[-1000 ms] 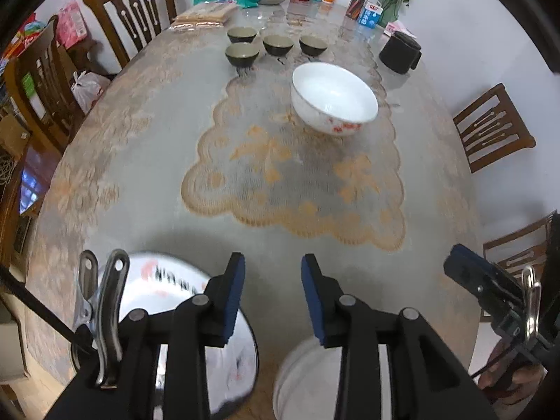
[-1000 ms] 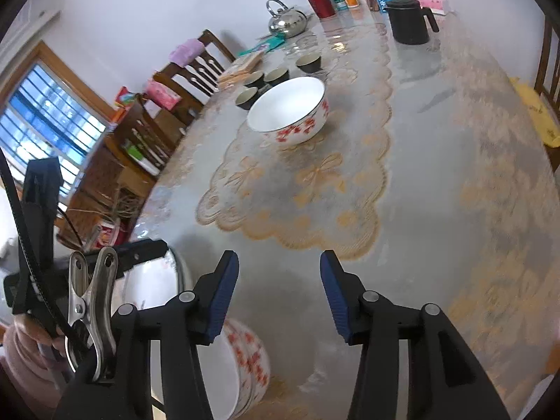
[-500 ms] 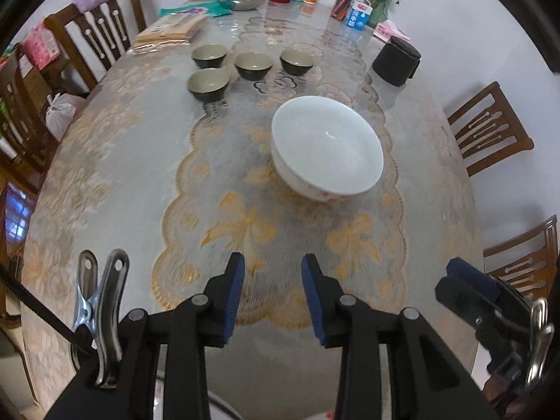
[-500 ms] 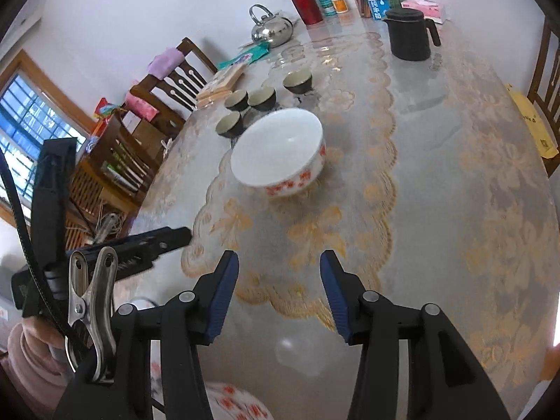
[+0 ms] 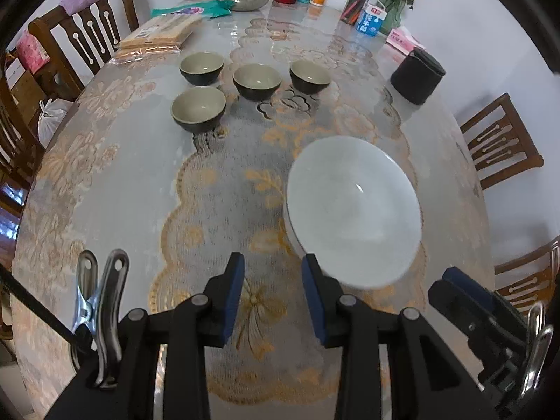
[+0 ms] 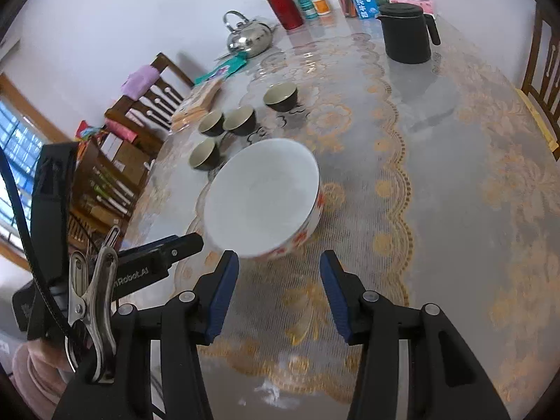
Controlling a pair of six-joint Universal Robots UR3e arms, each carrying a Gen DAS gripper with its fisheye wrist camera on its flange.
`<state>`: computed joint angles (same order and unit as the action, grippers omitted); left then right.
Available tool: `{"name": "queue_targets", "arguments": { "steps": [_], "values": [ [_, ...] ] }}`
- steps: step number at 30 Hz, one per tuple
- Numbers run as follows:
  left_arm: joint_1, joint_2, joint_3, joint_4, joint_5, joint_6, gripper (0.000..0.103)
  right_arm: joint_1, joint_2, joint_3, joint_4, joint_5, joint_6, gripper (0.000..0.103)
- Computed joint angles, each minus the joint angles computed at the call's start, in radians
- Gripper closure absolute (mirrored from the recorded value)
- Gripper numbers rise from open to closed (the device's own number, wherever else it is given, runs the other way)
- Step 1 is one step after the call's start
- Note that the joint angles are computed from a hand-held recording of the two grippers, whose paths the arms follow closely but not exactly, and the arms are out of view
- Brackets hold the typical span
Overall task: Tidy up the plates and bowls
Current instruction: 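Move the right gripper to the third flowered bowl and grasp its rim, then lift the flowered bowl with the right gripper and carry it to the stack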
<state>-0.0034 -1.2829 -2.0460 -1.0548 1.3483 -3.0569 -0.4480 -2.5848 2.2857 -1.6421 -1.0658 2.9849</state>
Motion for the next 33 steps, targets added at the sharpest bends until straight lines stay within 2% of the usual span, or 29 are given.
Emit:
{"name": "queue_targets", "arguments": {
  "steps": [2,7,11,17,25,33],
  "values": [
    [-0.009,-0.037,0.006,0.05,0.021,-0.008,0.067,0.055,0.083,0.02,-0.127,-0.031,0.059,0.053],
    [0.002,-0.091,0.025,0.084,0.014,-0.008,0.067,0.154,0.232,0.047,-0.347,-0.11,0.142,0.053],
    [0.02,-0.095,0.026,0.092,-0.006,-0.001,0.067,0.193,0.327,0.057,-0.453,-0.149,0.172,0.053],
    [0.005,-0.102,0.034,0.136,0.013,-0.007,0.067,0.213,0.393,0.074,-0.536,-0.184,0.166,0.053],
    [0.01,-0.087,0.04,0.137,-0.021,0.005,0.066,0.21,0.462,0.075,-0.587,-0.176,0.154,0.055],
    [-0.055,-0.188,0.063,0.192,-0.002,-0.015,0.065,0.212,0.539,0.075,-0.634,-0.173,0.171,0.062]
  ]
}}
